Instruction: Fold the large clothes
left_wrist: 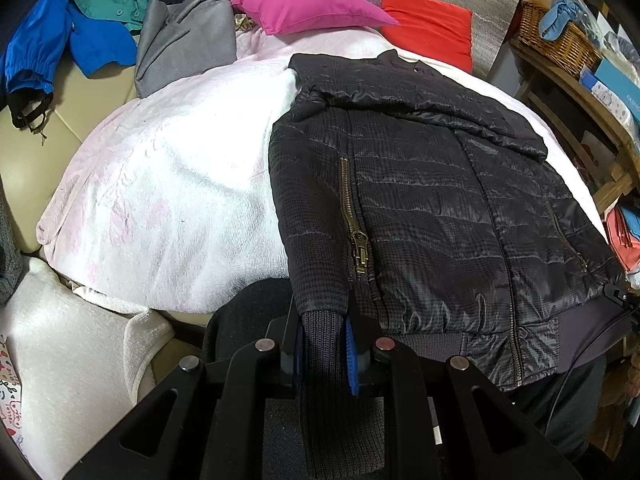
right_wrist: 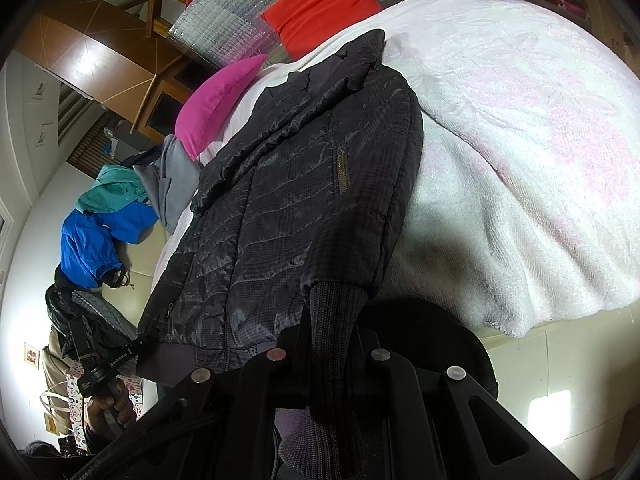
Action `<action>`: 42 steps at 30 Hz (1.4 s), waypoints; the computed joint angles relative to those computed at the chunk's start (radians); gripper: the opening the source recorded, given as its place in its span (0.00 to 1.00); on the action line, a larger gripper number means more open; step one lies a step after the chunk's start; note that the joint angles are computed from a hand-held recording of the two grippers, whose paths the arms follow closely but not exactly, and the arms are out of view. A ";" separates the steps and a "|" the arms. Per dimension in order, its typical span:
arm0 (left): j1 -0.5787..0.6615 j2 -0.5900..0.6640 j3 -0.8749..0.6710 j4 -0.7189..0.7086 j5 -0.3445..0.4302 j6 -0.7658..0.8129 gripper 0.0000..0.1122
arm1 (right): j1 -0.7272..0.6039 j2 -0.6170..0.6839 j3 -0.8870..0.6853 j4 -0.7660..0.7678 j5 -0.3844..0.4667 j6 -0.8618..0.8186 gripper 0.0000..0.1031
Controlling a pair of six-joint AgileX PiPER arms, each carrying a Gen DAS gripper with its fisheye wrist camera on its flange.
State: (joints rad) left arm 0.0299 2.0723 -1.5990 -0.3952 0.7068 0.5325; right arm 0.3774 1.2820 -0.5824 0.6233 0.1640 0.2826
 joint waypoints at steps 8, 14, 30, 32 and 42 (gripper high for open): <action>-0.004 0.000 -0.002 0.011 -0.002 -0.008 0.16 | 0.000 0.000 0.002 0.009 -0.001 -0.008 0.11; -0.010 -0.004 0.007 0.028 -0.017 -0.017 0.16 | -0.004 0.000 0.008 0.044 -0.004 -0.044 0.11; -0.022 -0.012 0.025 0.058 -0.041 -0.036 0.16 | -0.006 0.000 0.010 0.062 -0.005 -0.064 0.11; -0.024 -0.012 0.025 0.061 -0.043 -0.038 0.16 | -0.005 0.001 0.011 0.066 -0.006 -0.068 0.11; -0.038 -0.010 0.019 0.102 -0.045 -0.067 0.16 | 0.001 0.001 0.010 0.038 -0.009 -0.036 0.11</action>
State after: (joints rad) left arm -0.0083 2.0618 -1.5801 -0.2933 0.6619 0.4655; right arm 0.3779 1.2827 -0.5723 0.6616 0.1550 0.2464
